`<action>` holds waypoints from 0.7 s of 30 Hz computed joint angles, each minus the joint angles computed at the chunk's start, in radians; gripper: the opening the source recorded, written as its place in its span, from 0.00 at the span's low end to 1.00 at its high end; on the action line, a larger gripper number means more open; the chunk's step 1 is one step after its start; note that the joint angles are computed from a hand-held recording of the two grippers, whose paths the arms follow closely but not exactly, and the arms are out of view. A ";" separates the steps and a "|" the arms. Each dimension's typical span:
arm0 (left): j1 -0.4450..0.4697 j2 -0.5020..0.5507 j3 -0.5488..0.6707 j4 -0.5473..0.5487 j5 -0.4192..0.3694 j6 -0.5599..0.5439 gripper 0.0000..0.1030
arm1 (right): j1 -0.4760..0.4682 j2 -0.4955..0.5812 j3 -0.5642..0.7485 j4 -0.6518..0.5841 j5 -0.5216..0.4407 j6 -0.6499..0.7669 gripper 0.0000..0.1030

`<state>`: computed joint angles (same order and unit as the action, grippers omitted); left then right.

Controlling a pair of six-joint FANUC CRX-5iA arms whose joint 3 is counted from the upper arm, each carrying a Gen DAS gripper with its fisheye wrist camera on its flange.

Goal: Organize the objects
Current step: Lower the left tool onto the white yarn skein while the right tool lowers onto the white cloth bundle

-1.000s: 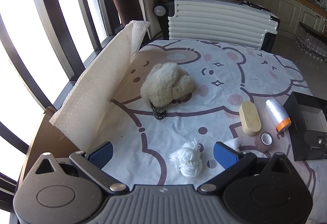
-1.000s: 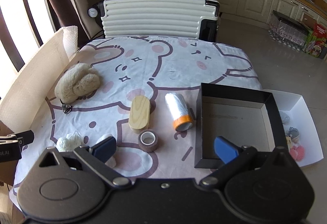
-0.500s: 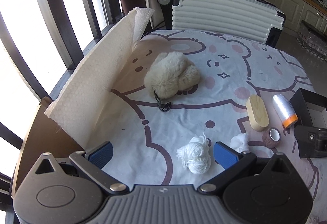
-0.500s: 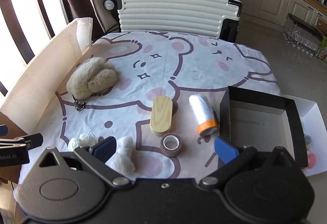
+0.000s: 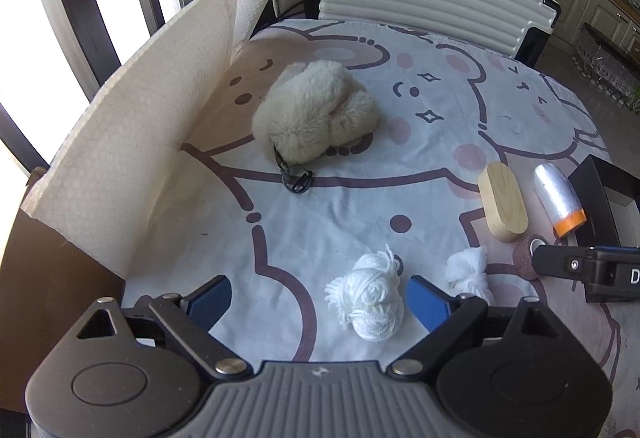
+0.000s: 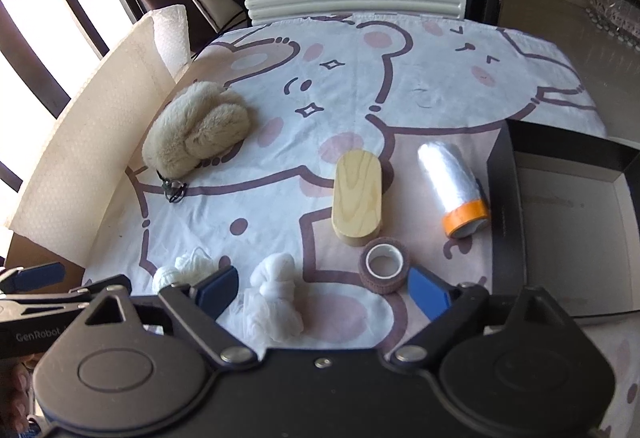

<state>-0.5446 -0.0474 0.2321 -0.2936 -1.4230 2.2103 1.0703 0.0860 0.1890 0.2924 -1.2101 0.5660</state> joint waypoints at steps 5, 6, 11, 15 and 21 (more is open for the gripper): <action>0.035 0.013 -0.041 0.072 0.035 -0.042 0.82 | -0.030 0.025 0.024 -0.097 0.023 0.052 0.85; 0.041 0.013 -0.051 0.085 0.047 -0.048 0.81 | -0.034 0.030 0.027 -0.111 0.022 0.056 0.84; 0.065 0.025 -0.076 0.136 0.082 -0.078 0.78 | -0.059 0.045 0.032 -0.163 0.021 0.070 0.81; 0.092 0.032 -0.103 0.182 0.108 -0.084 0.75 | -0.074 0.056 0.034 -0.189 0.029 0.079 0.80; 0.114 0.044 -0.124 0.221 0.129 -0.104 0.70 | -0.099 0.073 0.050 -0.254 0.045 0.131 0.76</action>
